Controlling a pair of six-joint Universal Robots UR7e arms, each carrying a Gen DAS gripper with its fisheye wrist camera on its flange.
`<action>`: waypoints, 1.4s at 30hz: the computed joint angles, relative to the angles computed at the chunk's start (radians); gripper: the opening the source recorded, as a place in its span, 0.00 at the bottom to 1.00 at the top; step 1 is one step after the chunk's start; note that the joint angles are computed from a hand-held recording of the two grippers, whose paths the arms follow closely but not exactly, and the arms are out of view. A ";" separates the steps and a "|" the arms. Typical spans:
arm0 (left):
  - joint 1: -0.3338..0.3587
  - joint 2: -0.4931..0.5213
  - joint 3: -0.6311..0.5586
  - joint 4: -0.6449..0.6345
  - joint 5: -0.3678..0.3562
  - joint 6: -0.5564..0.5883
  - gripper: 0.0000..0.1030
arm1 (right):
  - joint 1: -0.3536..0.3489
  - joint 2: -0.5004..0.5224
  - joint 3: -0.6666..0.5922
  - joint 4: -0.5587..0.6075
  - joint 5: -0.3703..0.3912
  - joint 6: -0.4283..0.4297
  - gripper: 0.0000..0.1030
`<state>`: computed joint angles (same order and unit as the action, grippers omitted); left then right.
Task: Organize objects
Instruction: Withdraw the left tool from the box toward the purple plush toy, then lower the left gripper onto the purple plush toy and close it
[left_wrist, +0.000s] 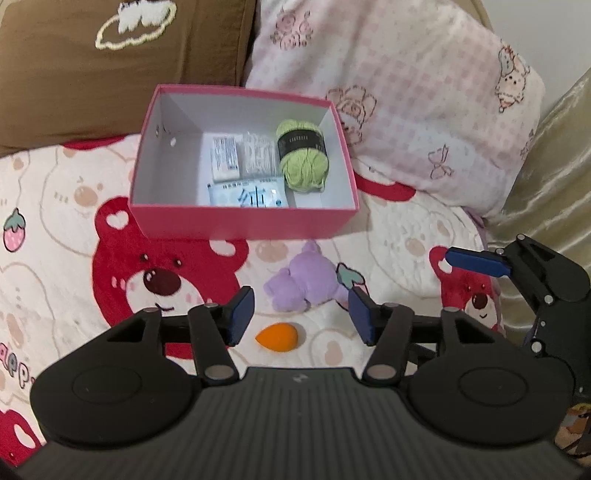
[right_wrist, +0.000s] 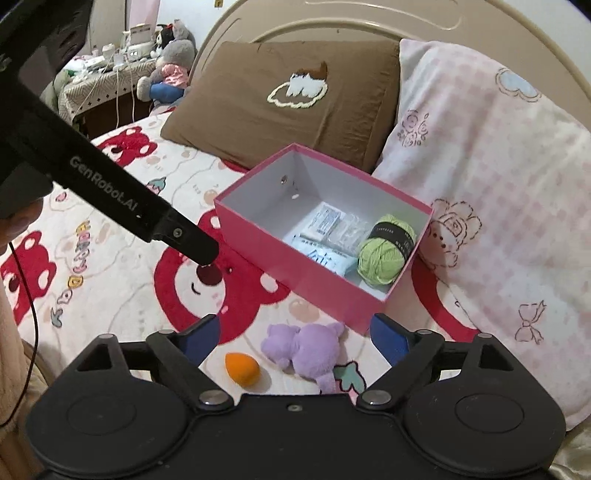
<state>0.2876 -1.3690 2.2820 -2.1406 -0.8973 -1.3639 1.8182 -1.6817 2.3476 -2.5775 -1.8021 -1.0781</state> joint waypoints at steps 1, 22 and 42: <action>0.003 0.008 0.005 -0.016 -0.004 0.003 0.59 | -0.008 -0.004 0.009 -0.007 0.000 -0.014 0.88; 0.059 0.081 0.175 -0.326 0.014 0.078 0.81 | -0.129 0.046 0.047 0.027 0.086 -0.080 0.88; 0.097 0.300 0.340 -0.874 0.117 0.163 0.79 | -0.212 0.281 0.106 -0.397 0.054 -0.133 0.88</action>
